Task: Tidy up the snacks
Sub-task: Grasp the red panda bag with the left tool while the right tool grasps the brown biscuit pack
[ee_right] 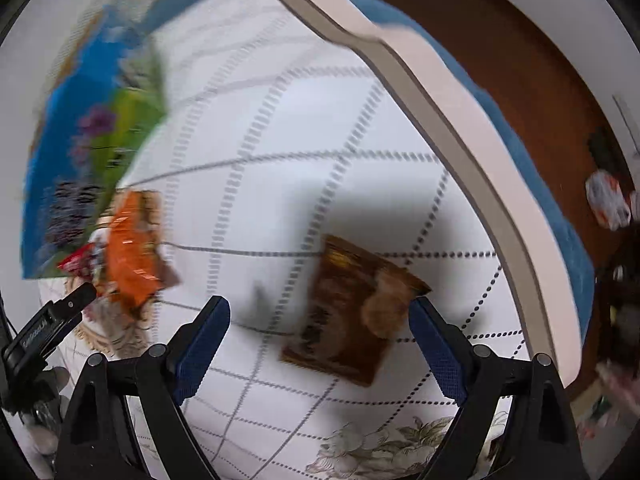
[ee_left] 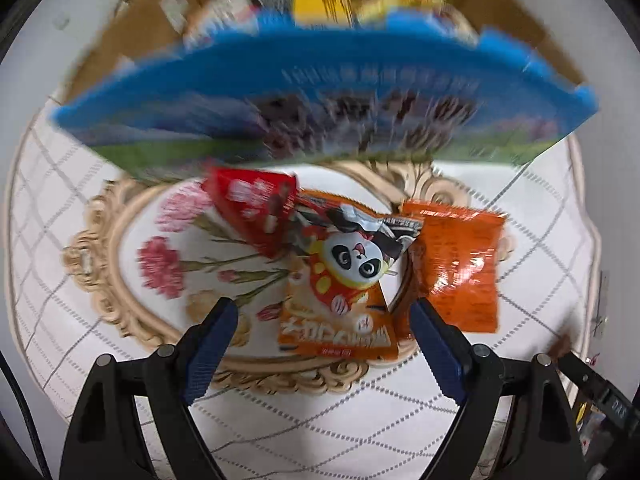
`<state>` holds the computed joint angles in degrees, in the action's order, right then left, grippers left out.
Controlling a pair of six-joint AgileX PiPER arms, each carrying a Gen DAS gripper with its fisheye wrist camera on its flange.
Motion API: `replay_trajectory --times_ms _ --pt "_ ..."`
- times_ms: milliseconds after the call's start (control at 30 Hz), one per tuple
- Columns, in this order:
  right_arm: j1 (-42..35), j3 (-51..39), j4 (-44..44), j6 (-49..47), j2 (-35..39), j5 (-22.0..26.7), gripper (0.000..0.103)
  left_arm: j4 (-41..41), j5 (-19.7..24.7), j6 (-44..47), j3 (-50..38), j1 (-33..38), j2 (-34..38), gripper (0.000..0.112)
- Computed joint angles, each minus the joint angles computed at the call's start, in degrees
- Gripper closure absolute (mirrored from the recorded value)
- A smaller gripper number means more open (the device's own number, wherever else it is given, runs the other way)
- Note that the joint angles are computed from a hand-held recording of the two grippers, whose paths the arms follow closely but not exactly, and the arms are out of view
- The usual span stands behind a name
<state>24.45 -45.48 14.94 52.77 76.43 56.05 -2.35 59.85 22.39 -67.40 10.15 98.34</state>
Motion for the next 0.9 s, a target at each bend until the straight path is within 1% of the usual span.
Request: replay_trajectory --times_ms 67,100,133,167,200,233,300,367,433,533,633,700,733,833,900 --pt "-0.72 2.18 0.92 -0.56 1.71 -2.15 0.010 0.33 0.20 -1.14 -0.61 -0.95 3.30 0.025" --pt "-0.78 3.06 1.10 -0.51 2.38 -3.25 0.010 0.43 -0.41 -1.65 -0.50 -1.17 4.42 0.025" --pt "-0.31 3.46 0.54 0.15 3.09 -4.22 0.012 0.45 -0.91 -1.78 -0.36 -1.17 4.92 0.032" --pt "0.52 3.21 -0.59 1.21 3.72 -4.45 0.015 0.79 -1.71 -1.96 0.15 -1.11 5.04 0.042" --pt "2.26 2.53 -2.89 3.24 4.47 -4.59 0.022 0.58 -2.00 -1.35 0.66 -0.74 4.88 0.051" --pt "4.39 1.46 -5.21 5.13 5.23 -4.46 0.033 0.25 -2.35 -0.58 1.37 -0.18 4.38 0.052" --pt "7.80 -1.24 -7.92 6.65 7.13 -3.40 0.042 -0.53 -2.92 1.59 2.97 1.16 3.20 0.054" --pt "11.33 -4.74 -10.03 7.10 9.57 -2.01 0.043 -1.63 -3.02 4.60 5.01 3.42 1.86 0.054" --pt "15.50 -9.84 -11.35 5.26 13.39 -0.35 0.044 -2.18 -2.91 8.30 7.86 6.33 -0.05 0.054" --pt "20.36 -18.07 -10.94 -0.17 19.65 2.47 0.045 -3.10 -1.22 13.73 10.90 12.04 -1.89 0.054" --pt "24.90 -25.79 -9.63 -4.35 25.39 6.02 0.045 -2.78 -0.70 18.02 14.02 16.86 -3.54 0.054" --pt "26.63 -28.15 -7.30 -5.29 27.64 6.77 0.045 -2.47 0.08 20.17 15.73 19.49 -3.89 0.054" --pt "27.13 -28.28 -6.28 -5.12 28.03 6.40 0.045 -2.41 -0.18 20.96 16.56 20.19 -4.11 0.054" --pt "27.95 -27.75 -4.81 -4.59 28.55 5.46 0.044 -1.87 -2.83 21.46 18.58 19.78 -4.09 0.052" --pt "27.44 -26.14 -3.21 -4.64 27.99 3.98 0.044 -1.47 -5.02 20.94 20.05 19.34 -3.26 0.052"
